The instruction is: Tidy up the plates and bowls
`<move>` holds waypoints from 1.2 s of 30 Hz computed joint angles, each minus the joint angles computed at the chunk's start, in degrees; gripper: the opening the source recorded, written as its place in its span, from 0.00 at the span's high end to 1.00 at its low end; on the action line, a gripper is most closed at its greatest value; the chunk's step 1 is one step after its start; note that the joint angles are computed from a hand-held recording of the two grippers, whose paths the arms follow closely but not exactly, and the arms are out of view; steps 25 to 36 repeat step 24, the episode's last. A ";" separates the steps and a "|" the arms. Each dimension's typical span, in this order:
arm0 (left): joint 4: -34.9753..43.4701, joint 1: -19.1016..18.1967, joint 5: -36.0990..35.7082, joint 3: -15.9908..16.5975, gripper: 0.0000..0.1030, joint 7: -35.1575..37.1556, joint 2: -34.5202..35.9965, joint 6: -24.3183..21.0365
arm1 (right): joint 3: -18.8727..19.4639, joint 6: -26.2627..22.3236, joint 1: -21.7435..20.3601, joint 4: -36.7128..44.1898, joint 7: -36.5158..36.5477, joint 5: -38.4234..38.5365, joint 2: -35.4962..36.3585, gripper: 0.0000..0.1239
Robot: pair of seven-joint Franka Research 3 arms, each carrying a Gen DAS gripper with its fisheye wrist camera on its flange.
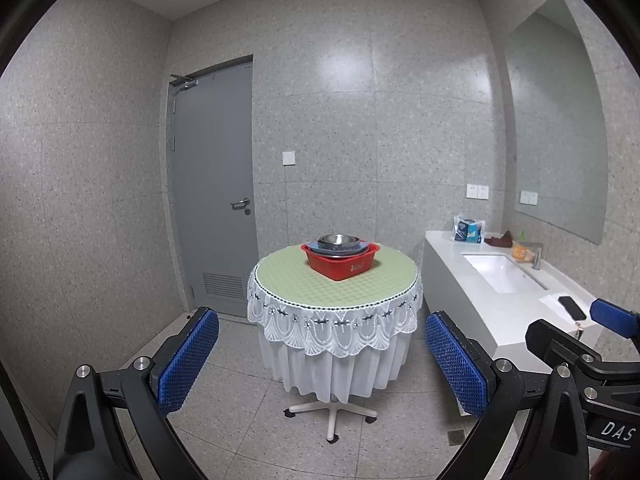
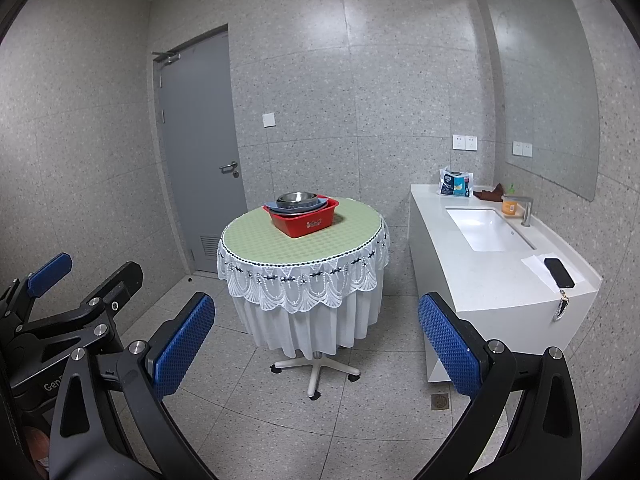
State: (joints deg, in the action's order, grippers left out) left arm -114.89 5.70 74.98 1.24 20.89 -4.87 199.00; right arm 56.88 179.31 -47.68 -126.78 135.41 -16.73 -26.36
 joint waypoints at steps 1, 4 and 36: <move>-0.19 0.08 -0.52 -0.11 0.01 0.59 -0.06 0.01 | -0.05 0.06 0.03 -0.04 0.02 -0.01 -0.02 0.17; -0.75 0.09 -2.82 -0.29 0.01 3.05 0.00 0.21 | 0.01 0.05 0.00 -0.10 0.13 0.01 -0.17 0.17; 2.63 -0.25 -3.20 -1.07 0.01 3.89 3.54 -1.61 | 3.00 -1.17 -3.11 1.59 2.18 -1.18 0.65 0.17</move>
